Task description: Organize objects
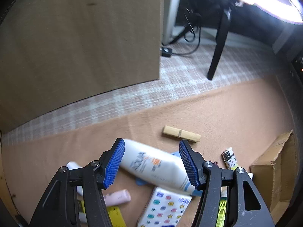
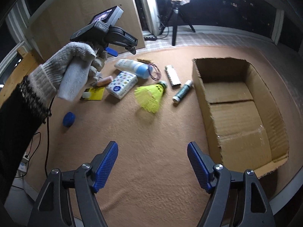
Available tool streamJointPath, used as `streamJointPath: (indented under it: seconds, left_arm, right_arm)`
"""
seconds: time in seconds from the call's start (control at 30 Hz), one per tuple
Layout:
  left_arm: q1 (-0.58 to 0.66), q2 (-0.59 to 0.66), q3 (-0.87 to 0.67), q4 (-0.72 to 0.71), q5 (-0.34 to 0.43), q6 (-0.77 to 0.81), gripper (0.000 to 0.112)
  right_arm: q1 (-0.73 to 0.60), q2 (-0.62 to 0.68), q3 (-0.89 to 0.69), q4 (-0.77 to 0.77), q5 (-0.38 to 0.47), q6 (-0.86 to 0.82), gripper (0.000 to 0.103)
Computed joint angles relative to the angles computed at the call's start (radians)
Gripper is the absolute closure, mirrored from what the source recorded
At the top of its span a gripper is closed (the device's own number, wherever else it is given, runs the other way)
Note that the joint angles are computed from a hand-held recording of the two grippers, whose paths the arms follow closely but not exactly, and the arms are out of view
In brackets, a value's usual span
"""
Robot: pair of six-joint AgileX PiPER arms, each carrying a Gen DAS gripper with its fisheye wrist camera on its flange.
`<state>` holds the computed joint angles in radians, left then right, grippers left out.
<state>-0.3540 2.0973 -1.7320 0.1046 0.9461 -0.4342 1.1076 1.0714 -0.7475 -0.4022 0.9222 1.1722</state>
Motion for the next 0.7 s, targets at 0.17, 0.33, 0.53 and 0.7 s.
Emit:
streamJointPath:
  seconds: [0.17, 0.33, 0.53, 0.7]
  left_arm:
    - [0.009, 0.09, -0.09, -0.036, 0.054, 0.047, 0.049]
    - [0.002, 0.09, -0.035, -0.085, 0.031, 0.112, 0.051]
    - [-0.061, -0.006, 0.152, -0.029, -0.07, 0.086, 0.052]
    - [-0.088, -0.14, 0.355, -0.011, -0.171, 0.047, 0.053]
  right_arm:
    - [-0.029, -0.034, 0.02, 0.008, 0.006, -0.003, 0.031]
    - [-0.039, -0.03, 0.019, 0.013, -0.009, -0.01, 0.031]
    - [-0.018, -0.018, 0.014, 0.001, -0.011, 0.007, 0.031]
    - [-0.001, -0.023, 0.01, -0.011, -0.005, 0.022, 0.031]
